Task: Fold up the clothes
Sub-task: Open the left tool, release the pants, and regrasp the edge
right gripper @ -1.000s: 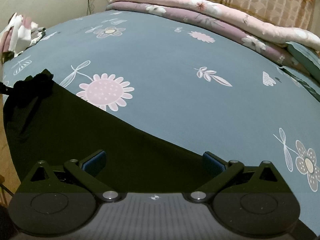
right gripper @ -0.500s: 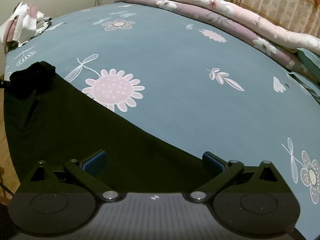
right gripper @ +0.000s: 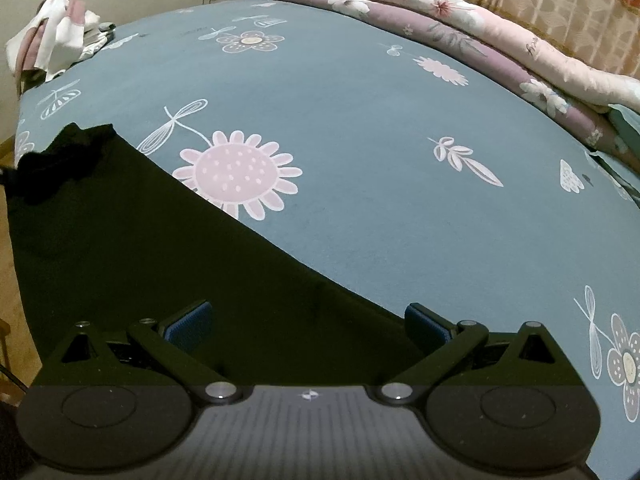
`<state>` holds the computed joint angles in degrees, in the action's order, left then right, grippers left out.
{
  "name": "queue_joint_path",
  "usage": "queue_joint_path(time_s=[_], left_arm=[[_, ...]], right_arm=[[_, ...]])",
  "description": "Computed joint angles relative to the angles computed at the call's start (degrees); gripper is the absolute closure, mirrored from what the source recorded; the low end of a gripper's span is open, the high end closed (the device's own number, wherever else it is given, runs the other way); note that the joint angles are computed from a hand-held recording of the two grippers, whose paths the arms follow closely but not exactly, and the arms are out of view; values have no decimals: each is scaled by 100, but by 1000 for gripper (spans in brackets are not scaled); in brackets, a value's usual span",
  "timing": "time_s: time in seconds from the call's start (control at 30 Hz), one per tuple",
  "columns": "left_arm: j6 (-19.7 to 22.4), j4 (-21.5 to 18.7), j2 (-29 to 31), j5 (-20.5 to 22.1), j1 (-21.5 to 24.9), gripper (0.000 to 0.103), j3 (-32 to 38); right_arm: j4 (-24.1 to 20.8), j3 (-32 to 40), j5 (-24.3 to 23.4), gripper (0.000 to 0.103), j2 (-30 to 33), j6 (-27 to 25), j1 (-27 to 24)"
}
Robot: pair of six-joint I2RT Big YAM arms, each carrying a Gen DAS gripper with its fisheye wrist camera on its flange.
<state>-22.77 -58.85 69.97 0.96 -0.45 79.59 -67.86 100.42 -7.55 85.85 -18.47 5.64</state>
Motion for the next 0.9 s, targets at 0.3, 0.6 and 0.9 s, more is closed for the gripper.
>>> queue_joint_path(time_s=[0.3, 0.6, 0.9], left_arm=[[1645, -162, 425, -375, -651, 45, 688], [3186, -7, 1096, -1589, -1167, 45, 824], [1579, 14, 830, -770, -134, 46, 783]], right_arm=[[66, 2, 12, 0, 10, 98, 59], [22, -17, 381, 0, -38, 256, 166], [-30, 248, 519, 0, 194, 383, 356]])
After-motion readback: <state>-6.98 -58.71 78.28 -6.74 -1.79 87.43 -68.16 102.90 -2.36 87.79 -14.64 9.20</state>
